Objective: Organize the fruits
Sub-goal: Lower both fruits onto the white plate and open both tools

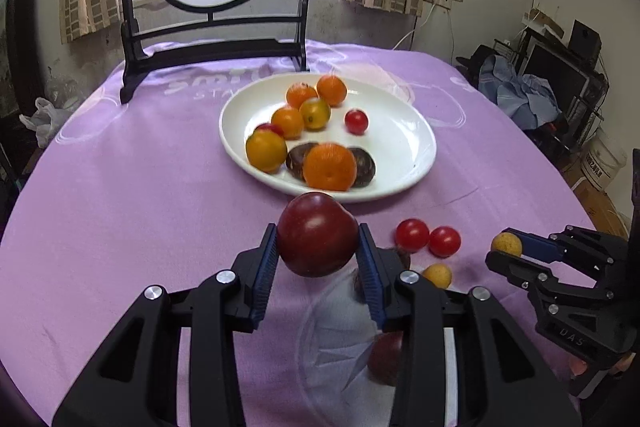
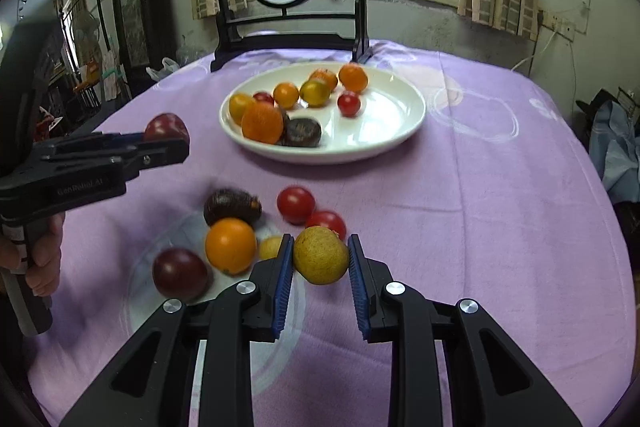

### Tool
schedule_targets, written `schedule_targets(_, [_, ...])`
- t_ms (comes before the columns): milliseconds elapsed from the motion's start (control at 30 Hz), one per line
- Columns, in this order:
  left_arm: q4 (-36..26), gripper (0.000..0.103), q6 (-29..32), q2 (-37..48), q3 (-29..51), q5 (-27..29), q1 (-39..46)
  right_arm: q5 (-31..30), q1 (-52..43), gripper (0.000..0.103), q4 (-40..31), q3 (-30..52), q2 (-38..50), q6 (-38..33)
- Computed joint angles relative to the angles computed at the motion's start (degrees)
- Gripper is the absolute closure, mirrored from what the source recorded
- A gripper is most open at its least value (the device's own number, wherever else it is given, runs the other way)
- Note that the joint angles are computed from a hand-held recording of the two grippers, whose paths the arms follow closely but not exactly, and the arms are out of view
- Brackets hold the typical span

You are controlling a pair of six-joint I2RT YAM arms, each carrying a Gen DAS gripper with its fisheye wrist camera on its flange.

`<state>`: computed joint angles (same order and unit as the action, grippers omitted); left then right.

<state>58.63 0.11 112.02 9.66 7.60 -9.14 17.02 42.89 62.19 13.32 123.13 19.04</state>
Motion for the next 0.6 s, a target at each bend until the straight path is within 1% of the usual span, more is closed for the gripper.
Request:
schedule_targets(33, [-1.4, 0.065, 0.0, -2.4, 0.0, -0.3, -0.2, 0.5, 0.1, 0.076, -1.5, 0.2, -1.9, -1.0])
schedule_targets(100, [-6.2, 0.065, -0.1, -7.1, 1.3, -0.2, -0.2, 1.6, -0.2, 0.076, -5.3, 1.5, -5.3, -3.2])
schedule_targets(167, [-10.0, 0.065, -0.6, -8.7, 3.8, -0.6, -0.4, 1.5, -1.4, 0.076, -8.2, 3.0, -7.9, -5.1])
schedule_targets(267, [-12.7, 0.065, -1.3, -6.4, 8.8, -3.6, -1.3, 0.8, -3.2, 0.076, -11.3, 6.6, -9.4, -7.5])
schedule_targets(333, [-15.5, 0.065, -2.2, -4.2, 12.6, -3.6, -1.1, -0.2, -4.6, 0.076, -13.6, 9.5, -9.1, -8.3])
schedule_targets(433, [-19.4, 0.065, -3.4, -0.2, 18.5, -3.1, -0.2, -0.9, -6.7, 0.076, -15.8, 13.9, -6.7, -8.8])
schedule_targets(600, [-22.4, 0.065, -4.0, 4.3, 24.6, -4.0, -0.3, -2.2, -9.6, 0.076, -18.7, 20.2, -1.8, -8.6])
